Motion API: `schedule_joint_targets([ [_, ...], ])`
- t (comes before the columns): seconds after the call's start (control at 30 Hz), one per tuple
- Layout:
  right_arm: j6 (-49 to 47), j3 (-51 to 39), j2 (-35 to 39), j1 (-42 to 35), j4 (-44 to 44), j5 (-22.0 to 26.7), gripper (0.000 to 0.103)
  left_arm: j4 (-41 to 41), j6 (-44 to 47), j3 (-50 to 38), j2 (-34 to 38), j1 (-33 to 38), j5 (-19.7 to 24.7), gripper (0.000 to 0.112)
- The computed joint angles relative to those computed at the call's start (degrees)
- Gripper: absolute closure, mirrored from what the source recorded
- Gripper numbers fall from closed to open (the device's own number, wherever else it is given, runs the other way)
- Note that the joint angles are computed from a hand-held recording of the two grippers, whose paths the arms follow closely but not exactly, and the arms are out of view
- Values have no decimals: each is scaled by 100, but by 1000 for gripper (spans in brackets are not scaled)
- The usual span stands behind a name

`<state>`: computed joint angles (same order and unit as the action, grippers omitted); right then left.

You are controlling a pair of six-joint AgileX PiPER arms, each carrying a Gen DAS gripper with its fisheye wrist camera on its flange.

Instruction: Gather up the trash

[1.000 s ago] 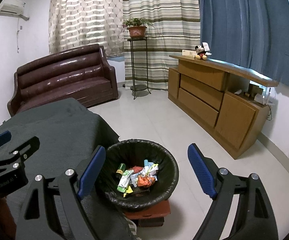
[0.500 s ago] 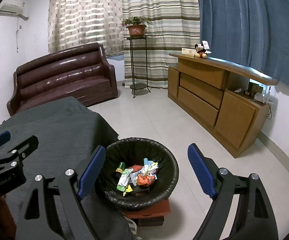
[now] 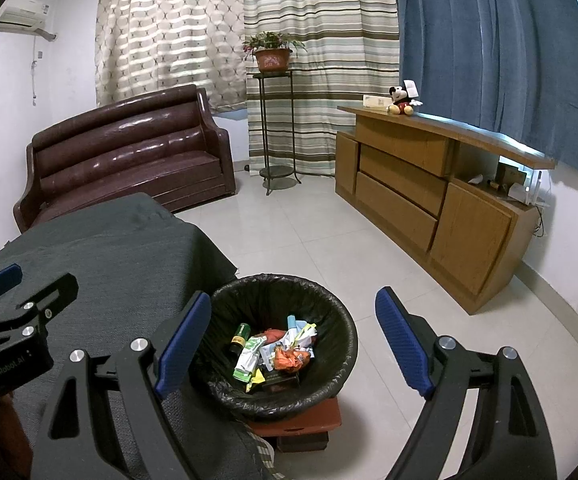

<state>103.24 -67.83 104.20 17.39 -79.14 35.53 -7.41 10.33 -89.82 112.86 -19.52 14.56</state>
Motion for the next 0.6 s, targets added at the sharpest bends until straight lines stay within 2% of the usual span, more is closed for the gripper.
schedule_joint_targets([
  [0.6,-65,-37,16,-10,63,7,21,25,-37,21,-9,-5,6,19],
])
